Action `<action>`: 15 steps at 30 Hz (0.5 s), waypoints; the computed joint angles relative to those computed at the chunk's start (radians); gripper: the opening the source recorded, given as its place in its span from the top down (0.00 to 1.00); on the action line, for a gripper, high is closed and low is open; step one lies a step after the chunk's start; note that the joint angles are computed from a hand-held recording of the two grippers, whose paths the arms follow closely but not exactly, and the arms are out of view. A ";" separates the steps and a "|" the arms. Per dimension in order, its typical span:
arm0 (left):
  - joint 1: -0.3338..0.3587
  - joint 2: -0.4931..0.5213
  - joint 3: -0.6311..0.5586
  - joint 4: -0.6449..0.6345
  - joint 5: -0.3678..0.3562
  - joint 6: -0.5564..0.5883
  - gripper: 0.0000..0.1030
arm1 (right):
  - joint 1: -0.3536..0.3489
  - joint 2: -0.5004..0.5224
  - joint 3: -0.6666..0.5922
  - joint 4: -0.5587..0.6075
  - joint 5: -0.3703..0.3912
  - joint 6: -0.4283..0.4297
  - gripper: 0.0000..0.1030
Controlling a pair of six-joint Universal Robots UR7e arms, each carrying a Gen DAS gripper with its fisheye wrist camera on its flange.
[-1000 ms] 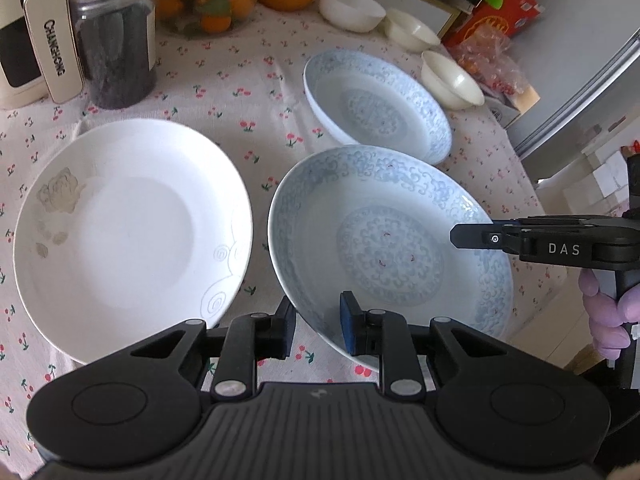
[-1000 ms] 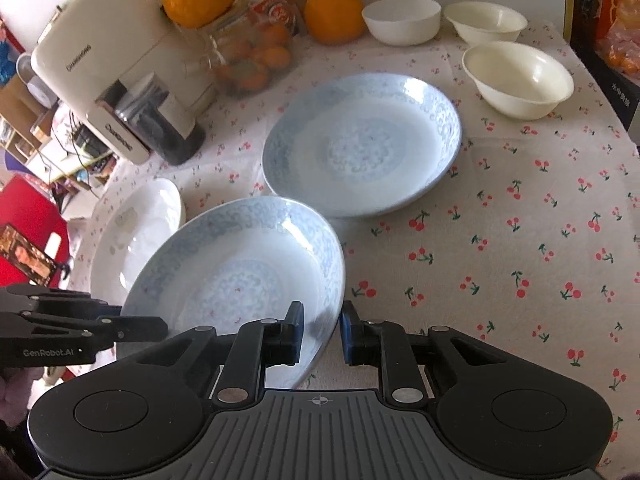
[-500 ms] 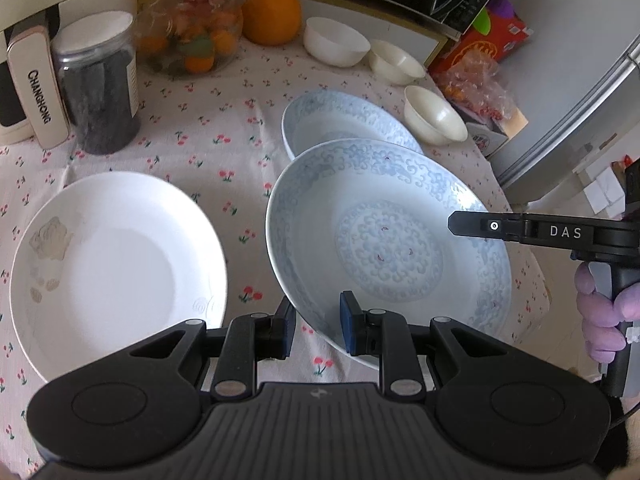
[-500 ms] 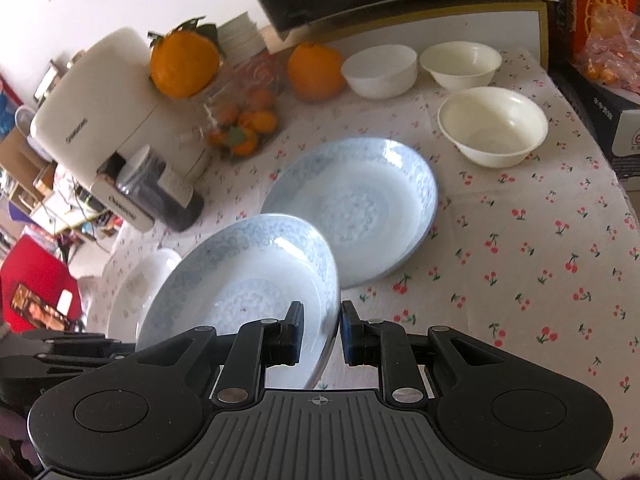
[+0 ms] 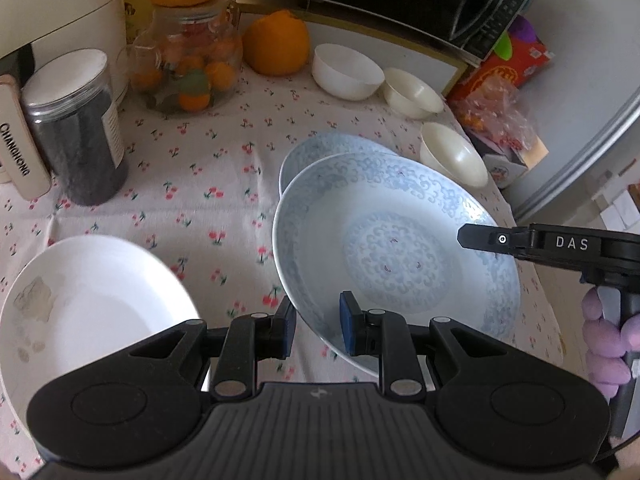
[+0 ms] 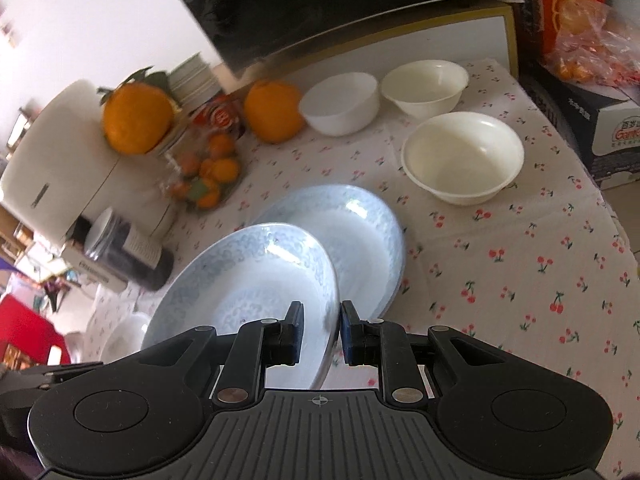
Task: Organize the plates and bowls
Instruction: 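Lift the deep plate with both tools and set it onto the shallow plate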
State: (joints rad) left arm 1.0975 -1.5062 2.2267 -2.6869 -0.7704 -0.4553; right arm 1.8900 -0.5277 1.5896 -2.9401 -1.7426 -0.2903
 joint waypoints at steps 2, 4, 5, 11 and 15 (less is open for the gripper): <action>0.010 0.027 -0.017 -0.020 0.006 0.007 0.80 | -0.002 0.013 -0.020 -0.002 -0.008 0.011 0.81; 0.019 0.054 -0.032 -0.041 0.014 0.017 0.80 | -0.004 0.028 -0.038 -0.007 -0.020 0.015 0.81; 0.023 0.066 -0.040 -0.050 0.019 0.021 0.80 | -0.005 0.035 -0.047 -0.010 -0.024 0.018 0.81; 0.042 0.131 -0.074 -0.106 0.059 0.057 0.80 | -0.013 0.075 -0.097 -0.014 -0.042 0.044 0.81; 0.045 0.164 -0.090 -0.127 0.093 0.069 0.80 | -0.013 0.096 -0.119 -0.018 -0.059 0.048 0.81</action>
